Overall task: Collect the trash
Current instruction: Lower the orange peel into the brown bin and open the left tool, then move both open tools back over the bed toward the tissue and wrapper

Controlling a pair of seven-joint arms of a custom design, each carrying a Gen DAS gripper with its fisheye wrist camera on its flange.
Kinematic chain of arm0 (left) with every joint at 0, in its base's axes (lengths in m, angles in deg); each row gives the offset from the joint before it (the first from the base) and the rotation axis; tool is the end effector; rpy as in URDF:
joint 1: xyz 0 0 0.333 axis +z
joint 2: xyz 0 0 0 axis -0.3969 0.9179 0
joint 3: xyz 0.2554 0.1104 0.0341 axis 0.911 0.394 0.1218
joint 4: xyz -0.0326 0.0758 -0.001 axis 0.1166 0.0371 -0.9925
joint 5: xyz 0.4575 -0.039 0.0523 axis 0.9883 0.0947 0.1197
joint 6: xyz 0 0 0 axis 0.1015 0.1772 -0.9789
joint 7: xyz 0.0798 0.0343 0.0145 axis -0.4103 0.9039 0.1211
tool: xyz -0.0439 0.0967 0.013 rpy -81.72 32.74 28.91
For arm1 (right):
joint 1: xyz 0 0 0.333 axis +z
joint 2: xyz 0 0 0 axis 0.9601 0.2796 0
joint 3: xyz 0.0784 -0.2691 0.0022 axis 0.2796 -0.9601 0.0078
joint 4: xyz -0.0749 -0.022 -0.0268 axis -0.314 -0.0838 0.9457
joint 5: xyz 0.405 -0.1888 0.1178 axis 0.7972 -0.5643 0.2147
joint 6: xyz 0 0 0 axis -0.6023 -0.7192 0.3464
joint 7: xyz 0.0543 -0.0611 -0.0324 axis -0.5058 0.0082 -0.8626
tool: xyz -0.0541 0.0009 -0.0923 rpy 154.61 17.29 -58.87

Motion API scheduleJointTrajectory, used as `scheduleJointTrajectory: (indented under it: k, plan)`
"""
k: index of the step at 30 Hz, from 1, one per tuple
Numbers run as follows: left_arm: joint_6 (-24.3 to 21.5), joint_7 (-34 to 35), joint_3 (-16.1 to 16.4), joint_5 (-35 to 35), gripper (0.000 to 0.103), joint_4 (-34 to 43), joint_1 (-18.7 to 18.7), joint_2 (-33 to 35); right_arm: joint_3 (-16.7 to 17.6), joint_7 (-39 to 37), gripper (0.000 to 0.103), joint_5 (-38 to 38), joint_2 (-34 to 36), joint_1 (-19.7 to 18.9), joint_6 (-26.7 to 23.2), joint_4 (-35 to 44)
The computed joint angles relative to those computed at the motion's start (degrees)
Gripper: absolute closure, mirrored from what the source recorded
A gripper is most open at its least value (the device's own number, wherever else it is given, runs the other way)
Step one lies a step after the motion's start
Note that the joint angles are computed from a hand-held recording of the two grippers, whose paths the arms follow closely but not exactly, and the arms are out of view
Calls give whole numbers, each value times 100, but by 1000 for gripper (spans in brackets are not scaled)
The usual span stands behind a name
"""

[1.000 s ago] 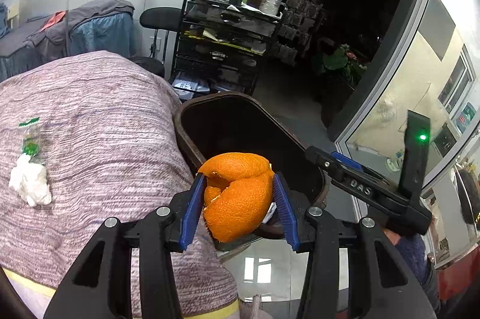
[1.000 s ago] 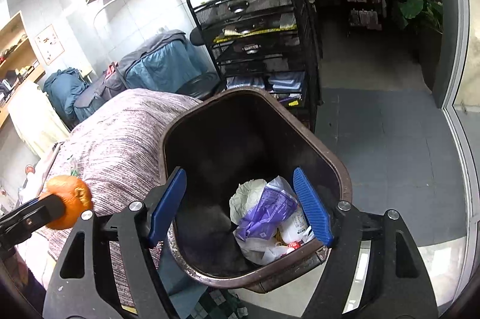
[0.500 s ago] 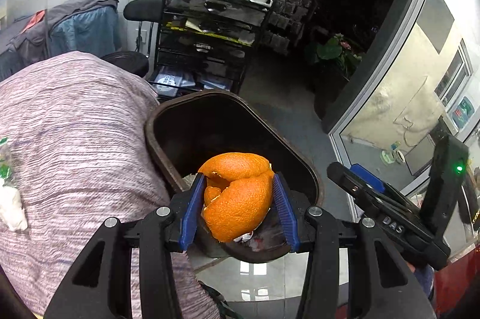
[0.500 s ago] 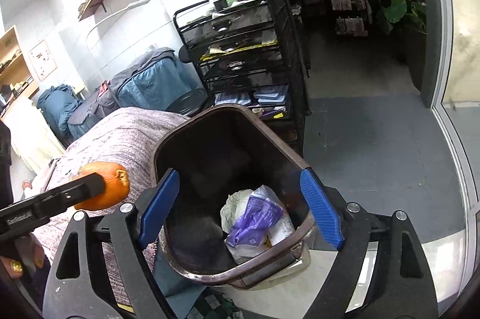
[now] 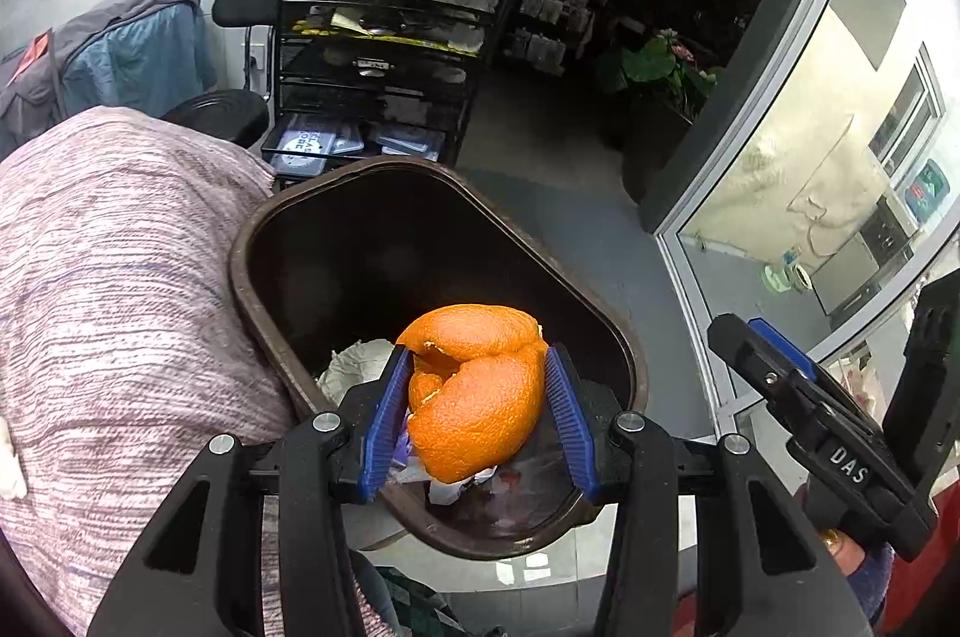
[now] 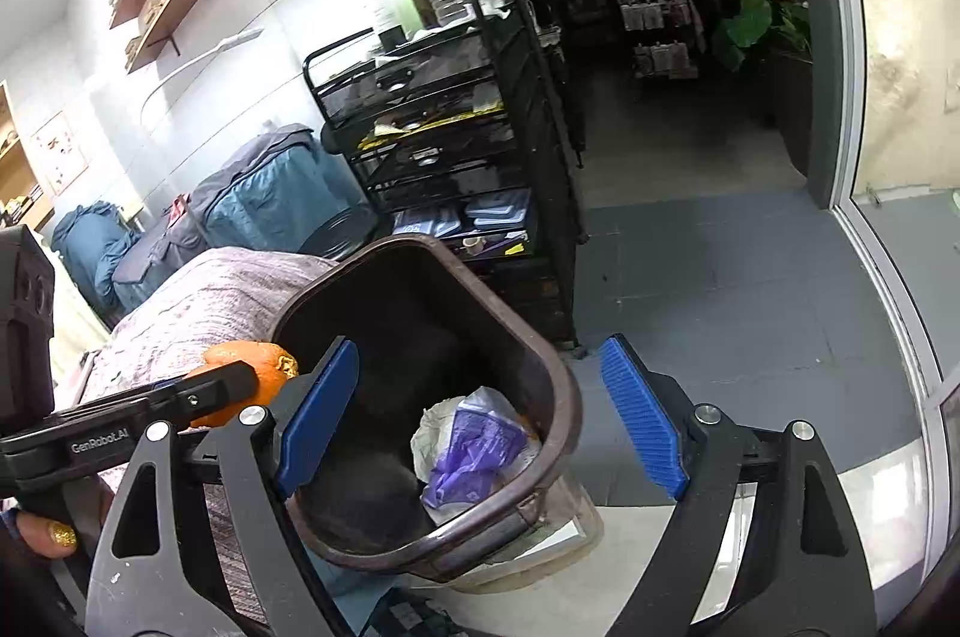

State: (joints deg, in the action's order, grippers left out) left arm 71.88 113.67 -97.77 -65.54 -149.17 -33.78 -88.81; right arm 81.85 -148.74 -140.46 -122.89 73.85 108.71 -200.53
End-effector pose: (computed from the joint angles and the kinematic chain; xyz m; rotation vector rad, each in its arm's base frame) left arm 0.5577 -0.1827 0.3455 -1.1694 2.6587 -1.1325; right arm 0.4182 0.1180 0.3197 -0.9101 2.0984 -0.7803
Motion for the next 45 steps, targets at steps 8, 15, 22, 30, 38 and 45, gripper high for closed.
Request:
scheduleJointTrajectory:
  k: [8,15,22,30,38,45]
  plan:
    - [172,-101,-118,206,58,140,-67,214,12,-98,20,181,-119,-34,-39,-120]
    - [538,323,-159,-128,41,51,-142,142,65,-169,20,324,-182,-103,-35,-172]
    - [602,664,-87,-497,23,-38,-183,27,141,-223,20,422,-185,-137,-18,-171]
    - [811,1214,73,-1230,10,-313,-251,-394,186,-243,20,411,-137,-148,4,-116]
    - [952,1736,307,-1757,6,-652,-293,-883,162,-162,19,193,72,-110,54,74]
    - [911,1856,525,-1930,6,-852,-239,-1174,63,-21,19,-165,317,45,106,323]
